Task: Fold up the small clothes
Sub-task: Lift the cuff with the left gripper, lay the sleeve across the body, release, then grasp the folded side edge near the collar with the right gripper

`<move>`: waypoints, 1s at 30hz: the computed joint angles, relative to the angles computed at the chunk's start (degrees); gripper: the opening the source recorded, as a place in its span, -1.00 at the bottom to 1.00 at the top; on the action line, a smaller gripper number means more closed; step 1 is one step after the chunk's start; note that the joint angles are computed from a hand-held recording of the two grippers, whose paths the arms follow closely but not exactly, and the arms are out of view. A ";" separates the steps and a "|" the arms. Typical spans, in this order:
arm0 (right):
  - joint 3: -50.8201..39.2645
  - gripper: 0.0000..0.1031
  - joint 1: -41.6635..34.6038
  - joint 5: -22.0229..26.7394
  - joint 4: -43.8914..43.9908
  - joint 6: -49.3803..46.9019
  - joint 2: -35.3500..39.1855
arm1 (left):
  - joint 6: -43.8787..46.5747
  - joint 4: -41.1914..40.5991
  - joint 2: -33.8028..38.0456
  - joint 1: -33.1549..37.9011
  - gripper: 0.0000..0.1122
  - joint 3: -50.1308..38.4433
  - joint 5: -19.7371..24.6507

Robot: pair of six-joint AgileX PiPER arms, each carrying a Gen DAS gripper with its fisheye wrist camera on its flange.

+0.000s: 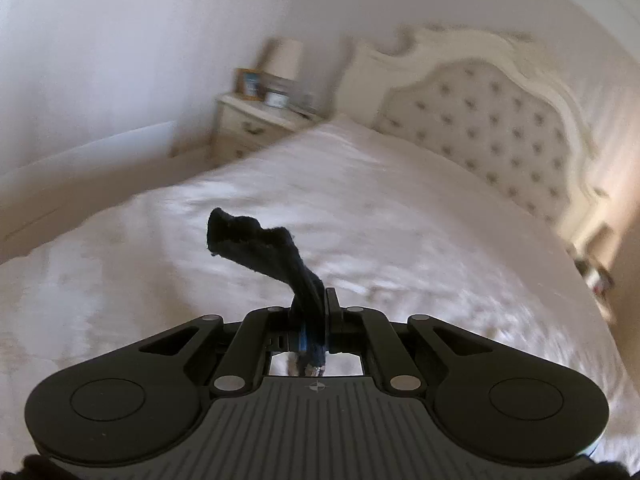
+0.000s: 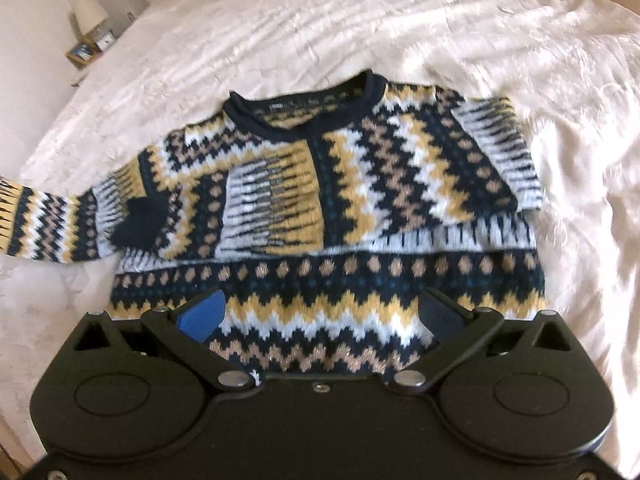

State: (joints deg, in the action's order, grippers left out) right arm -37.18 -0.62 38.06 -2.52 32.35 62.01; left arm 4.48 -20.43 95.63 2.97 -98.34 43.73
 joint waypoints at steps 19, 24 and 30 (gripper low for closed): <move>0.69 0.99 -51.76 16.10 39.01 -70.95 -0.52 | -20.97 17.29 13.84 -45.24 -0.86 5.27 -9.06; -0.39 0.99 -57.83 18.93 42.43 -78.95 2.70 | -14.64 9.78 15.35 -47.98 -0.67 4.05 -8.31; -1.85 0.99 -57.03 19.45 47.71 -84.45 6.30 | -19.09 19.24 9.32 -48.22 -0.41 11.48 -8.90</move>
State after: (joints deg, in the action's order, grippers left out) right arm -39.03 -57.65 57.51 45.19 -52.10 68.31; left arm -14.61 -1.20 104.95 -45.25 -86.86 34.83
